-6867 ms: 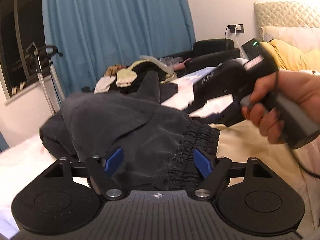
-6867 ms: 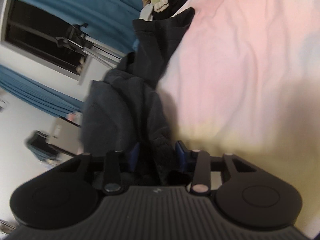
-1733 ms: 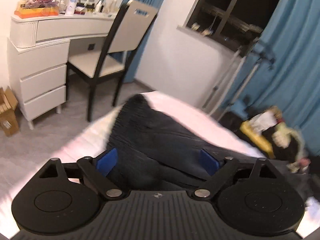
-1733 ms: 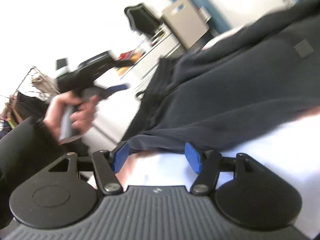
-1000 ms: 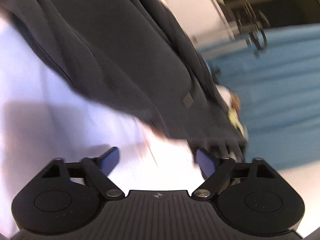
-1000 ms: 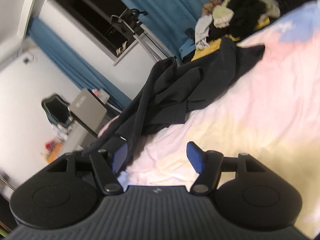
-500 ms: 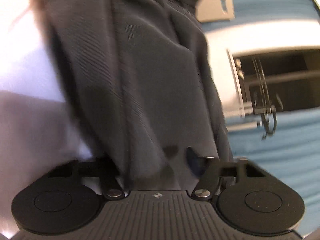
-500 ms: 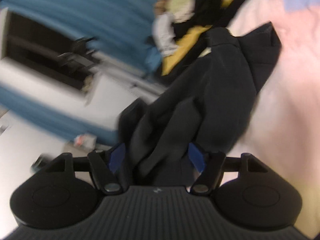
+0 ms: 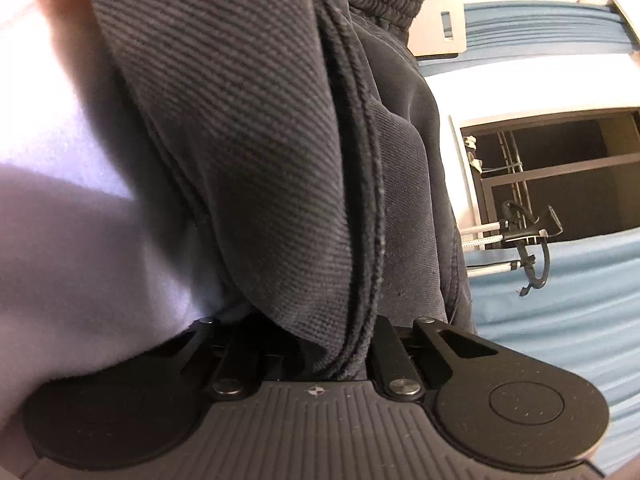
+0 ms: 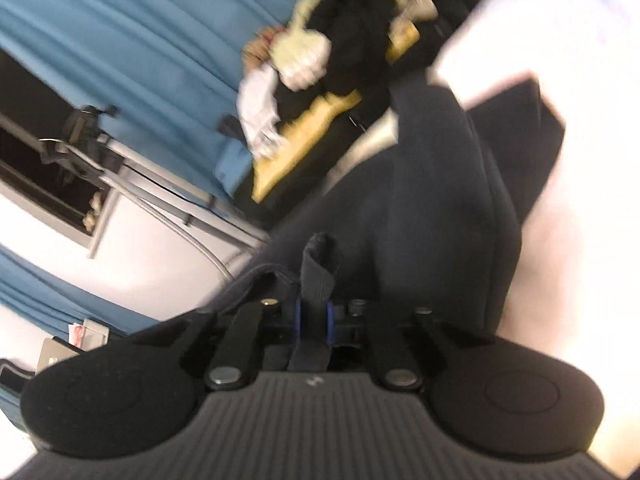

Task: Fold clothes

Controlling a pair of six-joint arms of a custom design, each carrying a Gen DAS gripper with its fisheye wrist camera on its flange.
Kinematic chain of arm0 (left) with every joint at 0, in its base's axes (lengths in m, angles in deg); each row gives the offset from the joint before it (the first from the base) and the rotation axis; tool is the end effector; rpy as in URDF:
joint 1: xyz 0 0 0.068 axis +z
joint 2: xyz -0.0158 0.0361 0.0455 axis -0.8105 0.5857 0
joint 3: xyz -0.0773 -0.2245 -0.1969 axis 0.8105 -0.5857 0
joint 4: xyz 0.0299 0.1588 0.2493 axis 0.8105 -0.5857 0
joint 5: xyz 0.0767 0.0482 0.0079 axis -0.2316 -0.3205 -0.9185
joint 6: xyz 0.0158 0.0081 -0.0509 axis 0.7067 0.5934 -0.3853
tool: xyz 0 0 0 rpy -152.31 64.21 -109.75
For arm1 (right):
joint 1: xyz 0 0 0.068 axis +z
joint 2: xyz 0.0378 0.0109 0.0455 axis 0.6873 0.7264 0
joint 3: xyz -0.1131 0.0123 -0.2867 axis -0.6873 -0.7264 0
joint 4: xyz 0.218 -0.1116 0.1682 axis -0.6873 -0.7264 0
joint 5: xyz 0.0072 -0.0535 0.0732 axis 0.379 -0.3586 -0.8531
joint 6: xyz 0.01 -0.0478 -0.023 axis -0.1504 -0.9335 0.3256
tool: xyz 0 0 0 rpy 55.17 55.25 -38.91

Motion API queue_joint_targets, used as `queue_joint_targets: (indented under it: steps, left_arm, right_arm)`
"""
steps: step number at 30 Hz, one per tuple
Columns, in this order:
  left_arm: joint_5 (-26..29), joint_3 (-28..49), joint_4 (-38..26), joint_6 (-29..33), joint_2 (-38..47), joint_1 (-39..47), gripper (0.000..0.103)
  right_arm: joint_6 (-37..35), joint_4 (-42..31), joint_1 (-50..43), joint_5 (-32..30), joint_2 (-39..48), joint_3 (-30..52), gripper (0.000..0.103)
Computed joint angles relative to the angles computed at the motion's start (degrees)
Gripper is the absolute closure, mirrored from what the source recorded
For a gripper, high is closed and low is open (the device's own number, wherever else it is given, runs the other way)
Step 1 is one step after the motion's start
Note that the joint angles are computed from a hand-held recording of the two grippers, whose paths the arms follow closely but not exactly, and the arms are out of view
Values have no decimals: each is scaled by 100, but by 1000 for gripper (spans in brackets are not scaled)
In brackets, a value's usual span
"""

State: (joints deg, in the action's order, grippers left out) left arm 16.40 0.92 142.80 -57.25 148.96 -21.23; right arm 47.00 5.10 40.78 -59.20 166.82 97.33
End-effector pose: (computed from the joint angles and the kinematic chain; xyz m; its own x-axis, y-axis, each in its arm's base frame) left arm 0.1886 0.1012 0.0603 -0.0733 -0.9830 -0.1686 -0.4095 0.1838 -0.8936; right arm 0.3743 -0.0124 0.1926 -0.3942 0.7901 -0.4693 0.3799 0.6051 0.6996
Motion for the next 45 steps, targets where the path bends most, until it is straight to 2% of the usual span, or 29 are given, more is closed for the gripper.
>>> queue_joint_targets:
  steps: [4, 8, 11, 13, 15, 16, 19, 21, 24, 25, 27, 29, 31, 33, 37, 40, 42, 45]
  left_arm:
    - [43, -157, 29, 104, -400, 266, 95]
    - [481, -283, -132, 252, -947, 967, 95]
    - [862, -333, -678, 461, -1467, 1451, 95]
    - [715, -333, -1125, 570, -1841, 1399, 95]
    - [741, -282, -1685, 737, -2125, 1393, 95]
    - [926, -252, -1837, 843, -2059, 1503, 95]
    - [1196, -74, -2530, 901, -2134, 1595, 95]
    - [1319, -63, -2791, 913, -2212, 1676, 95]
    - [1325, -89, -3044, 972, -2345, 1678, 94]
    - [1126, -81, -3050, 917, -2399, 1489, 94]
    - [980, -82, -3286, 904, -2649, 1367, 94]
    - [771, -11, -3398, 689, -2755, 1132, 94]
    - [696, 82, -4031, 953, -3088, 1141, 94]
    - [271, 361, -4695, 1024, -3416, 694, 93]
    - [442, 177, -5028, 1184, -3656, 861, 92]
    - [700, 132, -4948, 1095, -3454, 1030, 92]
    - [783, 154, -4911, 1047, -3345, 1101, 92]
    - [602, 243, -5175, 1262, -3447, 988, 92]
  right_arm:
    - [-569, -215, -228, 21, -1206, -291, 94]
    - [-1020, -257, -1189, -291, -2492, -608, 94]
    - [-1364, -447, -2473, -1067, -3110, -832, 94]
    - [-1694, -685, -3375, -1643, -3387, -1072, 94]
    - [-1800, -622, -4307, -2307, -3279, -1305, 94]
    - [-1818, -561, -4729, -2640, -3097, -1422, 94]
    - [-2029, -527, -5765, -3449, -2205, -1636, 94]
    - [-2032, -1103, -6091, -3666, -1374, -1407, 93]
    - [-2229, -1820, -6377, -3717, -257, -1018, 84]
    - [-2122, -1878, -6477, -3739, -117, -1004, 77]
    - [-2070, -1896, -6663, -3945, -196, -1107, 66]
    - [-2300, -2192, -6775, -4144, -521, -1107, 43]
    - [-2564, -2599, -6917, -4337, -904, -1140, 31]
    - [-2969, -3097, -7190, -4466, -1217, -1246, 31]
    - [-3451, -3877, -7222, -4492, -1263, -1147, 31]
    - [-3165, -3515, -6916, -4132, -2107, -1554, 31]
    - [-3013, -3059, -6675, -4100, -2541, -1690, 31]
    - [-2827, -2530, -6235, -3978, -2617, -1743, 31]
